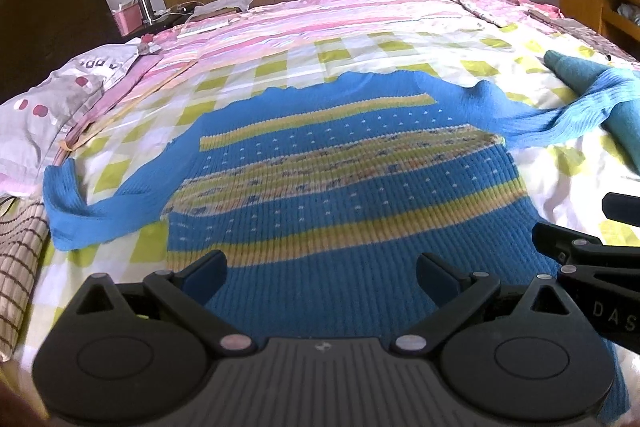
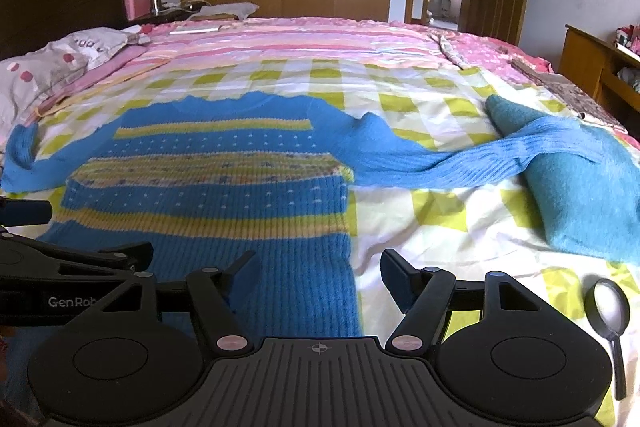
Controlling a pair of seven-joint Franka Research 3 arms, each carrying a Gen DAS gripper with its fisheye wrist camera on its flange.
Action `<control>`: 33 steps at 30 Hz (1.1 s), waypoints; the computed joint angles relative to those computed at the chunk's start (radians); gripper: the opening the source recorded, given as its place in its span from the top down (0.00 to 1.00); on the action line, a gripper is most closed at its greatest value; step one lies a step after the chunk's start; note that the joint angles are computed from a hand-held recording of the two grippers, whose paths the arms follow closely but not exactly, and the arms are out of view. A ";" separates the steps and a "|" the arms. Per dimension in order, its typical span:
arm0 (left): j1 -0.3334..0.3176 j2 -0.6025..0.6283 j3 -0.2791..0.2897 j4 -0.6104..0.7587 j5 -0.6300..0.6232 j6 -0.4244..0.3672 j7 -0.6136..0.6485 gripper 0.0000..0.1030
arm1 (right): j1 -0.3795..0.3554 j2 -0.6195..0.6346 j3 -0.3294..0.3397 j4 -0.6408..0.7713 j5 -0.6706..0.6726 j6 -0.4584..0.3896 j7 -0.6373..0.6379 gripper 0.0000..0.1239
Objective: Fold small clothes
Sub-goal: 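Move the right tool toward the sweater sleeve cuff lying on the teal towel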
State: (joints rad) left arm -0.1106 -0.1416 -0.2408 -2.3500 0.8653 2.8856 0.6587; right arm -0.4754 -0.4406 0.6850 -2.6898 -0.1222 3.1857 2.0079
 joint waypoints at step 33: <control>-0.154 0.222 0.029 0.270 0.096 0.004 0.007 0.00 | -0.230 0.086 0.059 0.032 0.296 0.141 -0.159 0.53</control>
